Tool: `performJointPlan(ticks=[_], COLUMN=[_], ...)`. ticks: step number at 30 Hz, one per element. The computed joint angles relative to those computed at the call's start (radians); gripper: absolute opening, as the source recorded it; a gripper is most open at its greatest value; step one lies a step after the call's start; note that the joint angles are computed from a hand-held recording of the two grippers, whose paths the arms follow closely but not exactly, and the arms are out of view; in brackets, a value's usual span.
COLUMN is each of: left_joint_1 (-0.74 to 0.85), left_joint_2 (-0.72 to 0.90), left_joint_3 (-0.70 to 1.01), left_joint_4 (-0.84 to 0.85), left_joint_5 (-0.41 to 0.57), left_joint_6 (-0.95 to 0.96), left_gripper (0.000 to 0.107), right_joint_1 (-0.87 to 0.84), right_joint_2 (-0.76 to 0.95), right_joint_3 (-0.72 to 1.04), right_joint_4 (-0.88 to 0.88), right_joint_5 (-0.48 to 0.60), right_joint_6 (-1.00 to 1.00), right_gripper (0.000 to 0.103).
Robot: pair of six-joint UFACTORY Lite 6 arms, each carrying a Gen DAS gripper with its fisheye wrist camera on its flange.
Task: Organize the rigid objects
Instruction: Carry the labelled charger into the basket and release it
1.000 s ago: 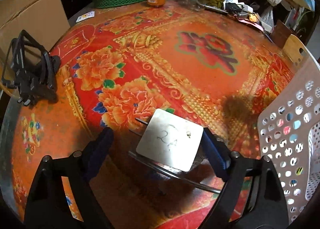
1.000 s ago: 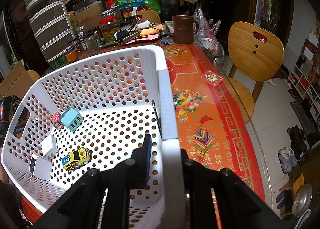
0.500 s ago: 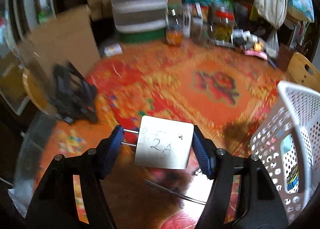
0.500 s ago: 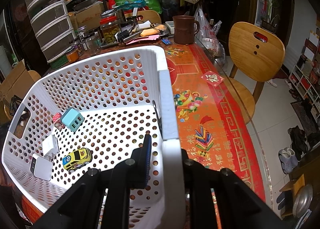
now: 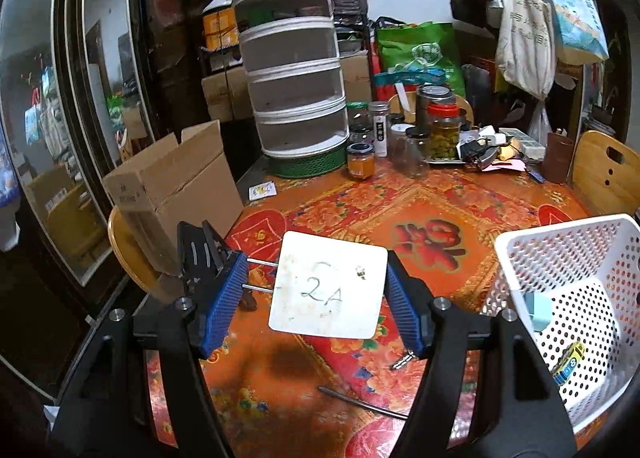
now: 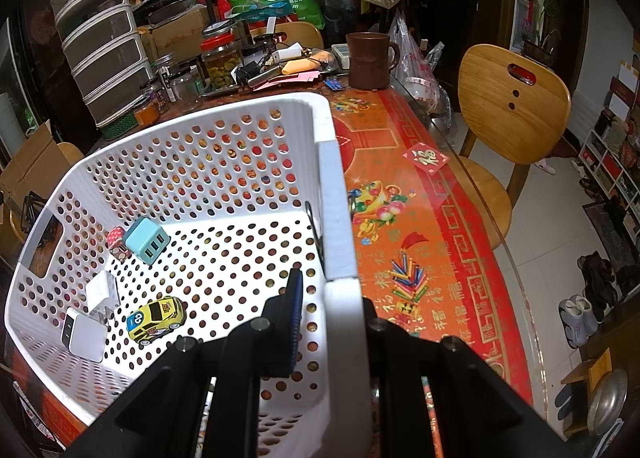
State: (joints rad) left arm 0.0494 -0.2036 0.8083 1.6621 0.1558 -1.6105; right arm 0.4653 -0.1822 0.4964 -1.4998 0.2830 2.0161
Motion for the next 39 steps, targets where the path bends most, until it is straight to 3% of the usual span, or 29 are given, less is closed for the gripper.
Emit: performJointPlan(ticks=[9, 16, 21, 29, 39], left_joint_1=[-0.34, -0.612, -0.748, -0.836, -0.816], left_joint_2=[-0.126, -0.04, 0.074, 0.232, 0.409], left_joint_3=[-0.016, 0.059, 0.127, 0.209, 0.295], left_joint_4=[-0.175, -0.221, -0.231, -0.255, -0.334], left_joint_5=[0.319, 0.523, 0.601, 0.627, 0.536], left_joint_6=[0.163, 0.177, 0.155, 0.15, 0.216], left_gripper=[0.065, 0.065, 0.065, 0.065, 0.065], right_joint_1=[-0.002, -0.003, -0.002, -0.002, -0.001], right_joint_2=[-0.002, -0.002, -0.003, -0.004, -0.004], right_joint_3=[-0.001, -0.001, -0.002, -0.005, -0.005], right_joint_4=[0.006, 0.005, 0.007, -0.002, 0.004], right_joint_5=[-0.002, -0.003, -0.002, -0.003, -0.002], right_joint_6=[-0.009, -0.009, -0.011, -0.002, -0.007], right_gripper=[0.014, 0.014, 0.014, 0.014, 0.014])
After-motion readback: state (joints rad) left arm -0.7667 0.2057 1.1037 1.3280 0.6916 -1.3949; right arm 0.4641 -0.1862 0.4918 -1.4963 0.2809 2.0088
